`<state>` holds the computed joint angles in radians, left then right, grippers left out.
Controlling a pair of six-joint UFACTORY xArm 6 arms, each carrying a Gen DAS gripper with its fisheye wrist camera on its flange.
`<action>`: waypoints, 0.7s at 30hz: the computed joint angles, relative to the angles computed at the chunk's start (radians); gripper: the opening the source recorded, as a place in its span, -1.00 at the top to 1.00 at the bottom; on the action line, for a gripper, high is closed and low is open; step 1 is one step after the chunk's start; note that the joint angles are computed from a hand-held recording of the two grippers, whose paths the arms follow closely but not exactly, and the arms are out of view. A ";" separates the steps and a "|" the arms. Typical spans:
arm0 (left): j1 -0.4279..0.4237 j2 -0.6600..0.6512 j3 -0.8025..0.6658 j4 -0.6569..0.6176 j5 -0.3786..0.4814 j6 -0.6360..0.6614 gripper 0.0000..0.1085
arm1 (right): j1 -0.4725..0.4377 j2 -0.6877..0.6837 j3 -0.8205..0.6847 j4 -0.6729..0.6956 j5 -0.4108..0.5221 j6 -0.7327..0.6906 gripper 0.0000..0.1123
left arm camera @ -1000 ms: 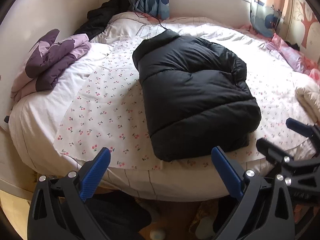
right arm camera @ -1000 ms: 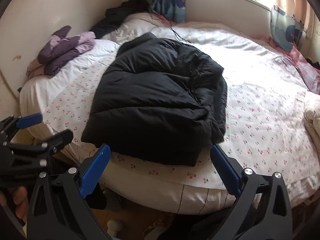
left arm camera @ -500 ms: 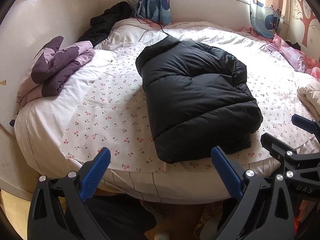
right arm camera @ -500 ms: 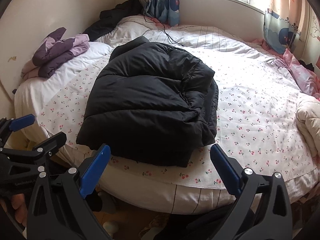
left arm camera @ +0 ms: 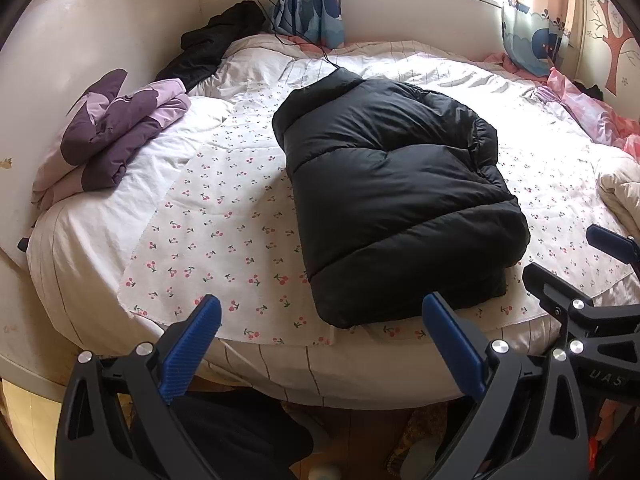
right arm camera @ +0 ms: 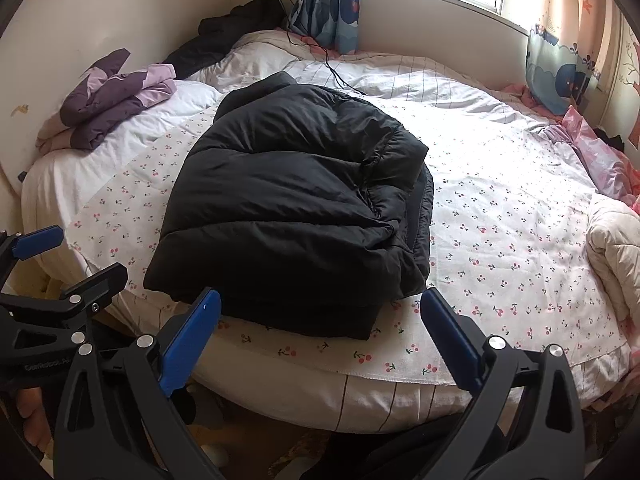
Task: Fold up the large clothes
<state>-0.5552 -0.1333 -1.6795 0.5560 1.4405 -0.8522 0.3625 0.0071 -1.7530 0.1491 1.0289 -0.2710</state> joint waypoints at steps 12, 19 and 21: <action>0.009 0.002 0.004 -0.014 -0.002 0.004 -0.78 | 0.004 0.011 -0.005 -0.011 -0.003 0.003 -0.71; 0.010 0.000 0.008 -0.013 -0.006 0.001 -0.78 | 0.007 0.011 -0.003 -0.019 -0.011 0.007 -0.71; 0.008 -0.003 0.011 -0.013 -0.008 -0.001 -0.78 | 0.008 0.010 0.000 -0.024 -0.015 0.007 -0.71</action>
